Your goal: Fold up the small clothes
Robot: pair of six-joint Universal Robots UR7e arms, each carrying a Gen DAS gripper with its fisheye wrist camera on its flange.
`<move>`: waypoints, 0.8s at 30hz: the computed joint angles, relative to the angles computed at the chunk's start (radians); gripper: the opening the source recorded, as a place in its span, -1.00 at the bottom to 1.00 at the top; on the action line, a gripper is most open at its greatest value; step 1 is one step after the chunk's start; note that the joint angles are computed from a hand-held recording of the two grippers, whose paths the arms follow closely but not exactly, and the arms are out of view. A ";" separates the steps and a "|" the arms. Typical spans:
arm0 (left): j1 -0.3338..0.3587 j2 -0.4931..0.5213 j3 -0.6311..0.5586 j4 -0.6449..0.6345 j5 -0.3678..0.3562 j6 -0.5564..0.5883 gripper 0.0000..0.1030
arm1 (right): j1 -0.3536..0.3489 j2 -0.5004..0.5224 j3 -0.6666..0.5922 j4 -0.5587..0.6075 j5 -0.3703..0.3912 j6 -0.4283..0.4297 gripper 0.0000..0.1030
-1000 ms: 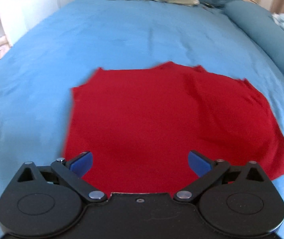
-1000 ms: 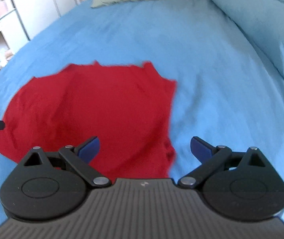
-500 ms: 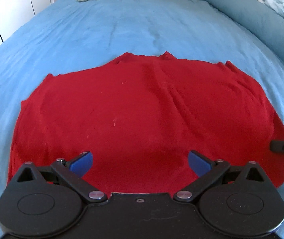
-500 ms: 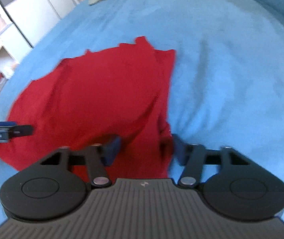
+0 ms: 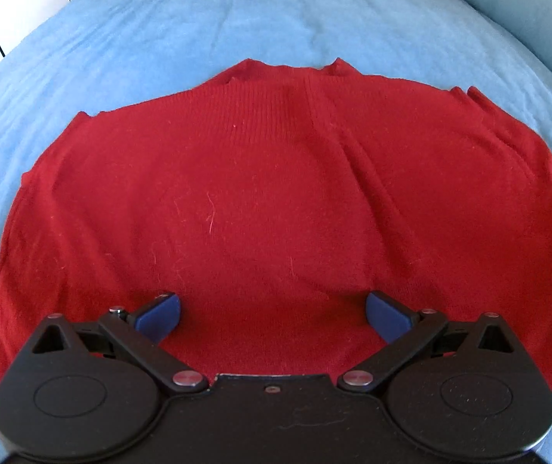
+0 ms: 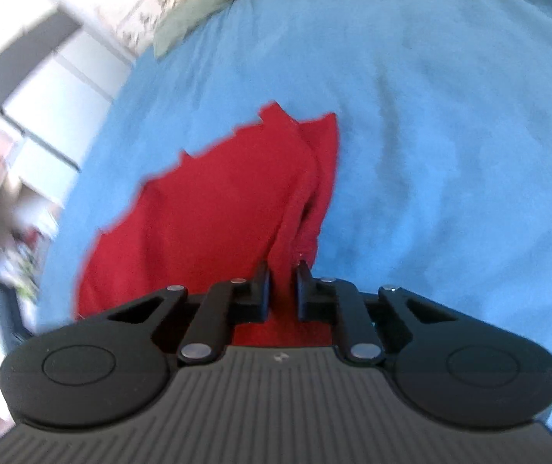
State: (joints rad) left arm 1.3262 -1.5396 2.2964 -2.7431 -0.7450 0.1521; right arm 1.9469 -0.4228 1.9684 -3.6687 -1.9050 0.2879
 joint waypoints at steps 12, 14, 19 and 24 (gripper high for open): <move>0.088 -0.251 -0.057 0.106 -0.035 0.166 0.88 | 0.218 0.223 -0.524 0.354 0.228 -0.062 -0.48; 0.153 -0.300 -0.071 0.101 -0.073 0.245 0.88 | 0.242 0.328 -0.672 0.475 0.241 -0.099 -0.48; 0.325 -0.338 -0.096 0.089 -0.187 0.368 0.88 | 0.284 0.567 -0.991 0.751 0.157 -0.163 -0.48; 0.378 -0.357 -0.075 0.072 -0.252 0.386 0.88 | 0.302 0.583 -1.007 0.768 0.125 -0.202 -0.38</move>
State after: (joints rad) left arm 1.7039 -1.8970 2.2217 -2.6706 -0.9969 0.5376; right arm 2.2488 0.1599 0.9610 -2.9009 -1.7799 0.0862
